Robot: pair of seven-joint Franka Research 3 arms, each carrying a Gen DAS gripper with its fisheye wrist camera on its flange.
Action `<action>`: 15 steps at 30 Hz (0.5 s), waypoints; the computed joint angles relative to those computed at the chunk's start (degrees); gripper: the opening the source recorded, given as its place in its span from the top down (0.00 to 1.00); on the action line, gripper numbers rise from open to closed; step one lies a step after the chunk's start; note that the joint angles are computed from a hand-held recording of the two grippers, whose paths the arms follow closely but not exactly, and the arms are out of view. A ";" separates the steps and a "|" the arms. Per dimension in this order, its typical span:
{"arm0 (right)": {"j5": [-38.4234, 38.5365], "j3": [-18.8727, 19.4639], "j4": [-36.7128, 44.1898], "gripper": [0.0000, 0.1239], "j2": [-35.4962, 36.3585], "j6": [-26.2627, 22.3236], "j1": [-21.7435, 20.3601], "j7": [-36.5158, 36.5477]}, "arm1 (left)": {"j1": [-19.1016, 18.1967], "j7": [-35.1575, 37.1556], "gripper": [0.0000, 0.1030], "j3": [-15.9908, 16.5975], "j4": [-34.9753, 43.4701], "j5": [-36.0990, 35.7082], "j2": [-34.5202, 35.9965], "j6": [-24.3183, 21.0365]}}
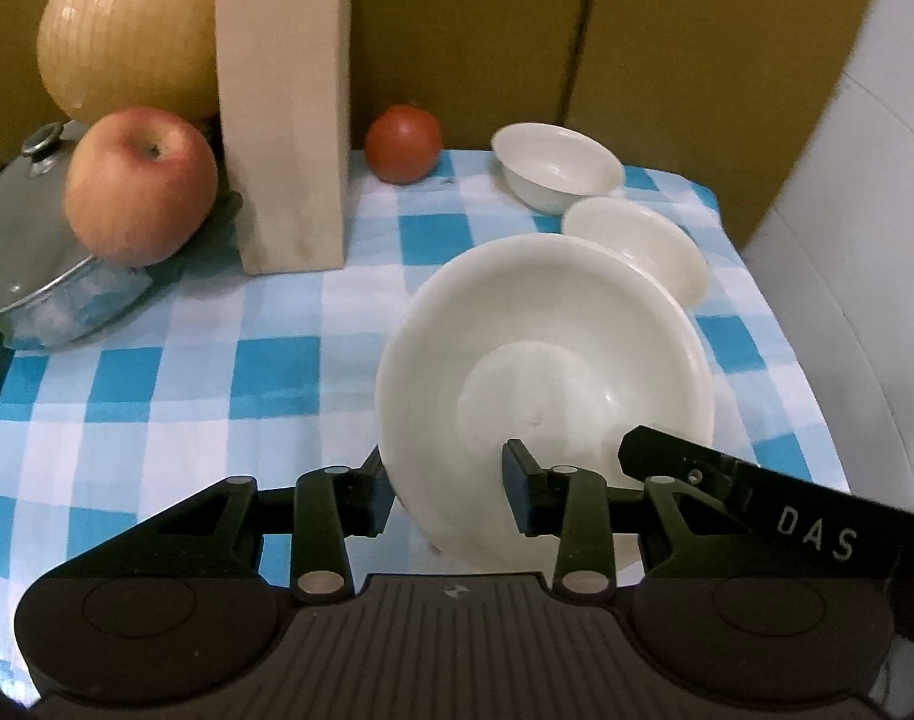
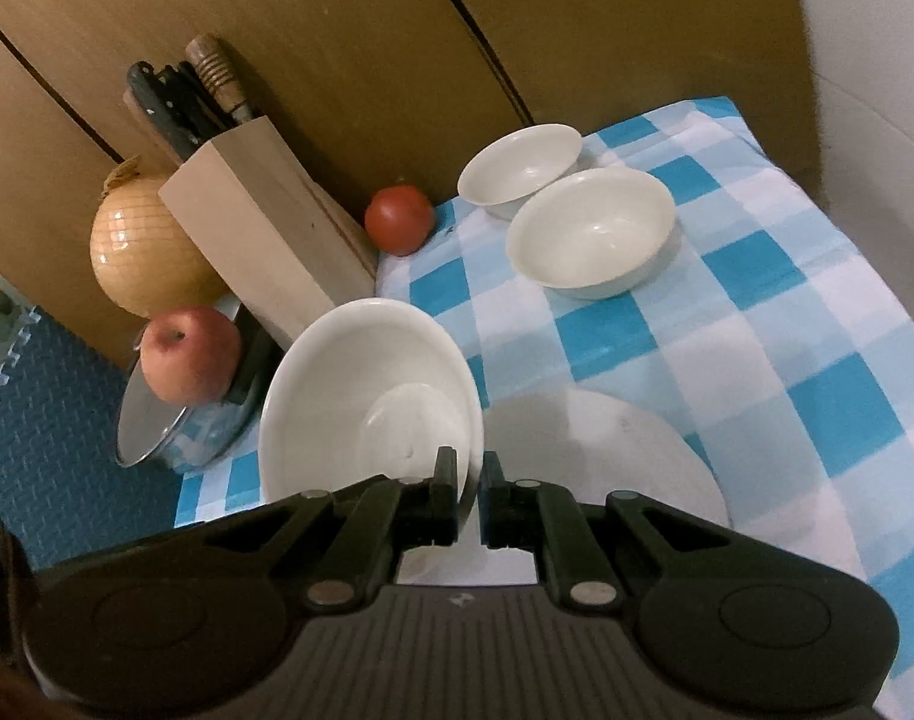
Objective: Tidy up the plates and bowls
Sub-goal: 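Carry the cream bowl with the right tool over the plate stack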
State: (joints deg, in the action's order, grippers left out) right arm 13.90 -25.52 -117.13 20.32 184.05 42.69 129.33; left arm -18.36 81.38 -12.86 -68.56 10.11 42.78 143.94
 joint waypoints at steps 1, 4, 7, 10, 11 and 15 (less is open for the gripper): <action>-0.10 -1.10 -0.94 0.92 -0.51 0.29 1.26 0.28 | 0.23 0.29 0.56 -0.26 -1.99 -0.04 -1.19 0.84; 0.27 -4.09 -3.80 0.92 -2.03 1.15 4.92 0.51 | 0.66 0.86 0.56 -0.78 -6.30 -0.09 -3.85 2.35; 1.20 -7.64 -6.18 0.92 -3.11 1.49 9.14 0.27 | 1.10 1.71 0.56 -1.34 -9.80 -0.15 -5.92 3.37; 2.46 -9.74 -8.25 0.92 -4.08 1.81 11.95 -0.21 | 1.54 2.77 0.56 -1.97 -12.24 -0.56 -7.36 3.47; 2.96 -10.07 -8.91 0.92 -4.40 1.96 12.52 -0.47 | 1.61 2.94 0.56 -2.06 -13.12 -0.66 -7.84 3.67; 4.89 -11.16 -10.95 0.92 -5.41 2.06 14.47 -1.56 | 1.67 3.92 0.56 -2.35 -15.47 -0.72 -9.10 3.52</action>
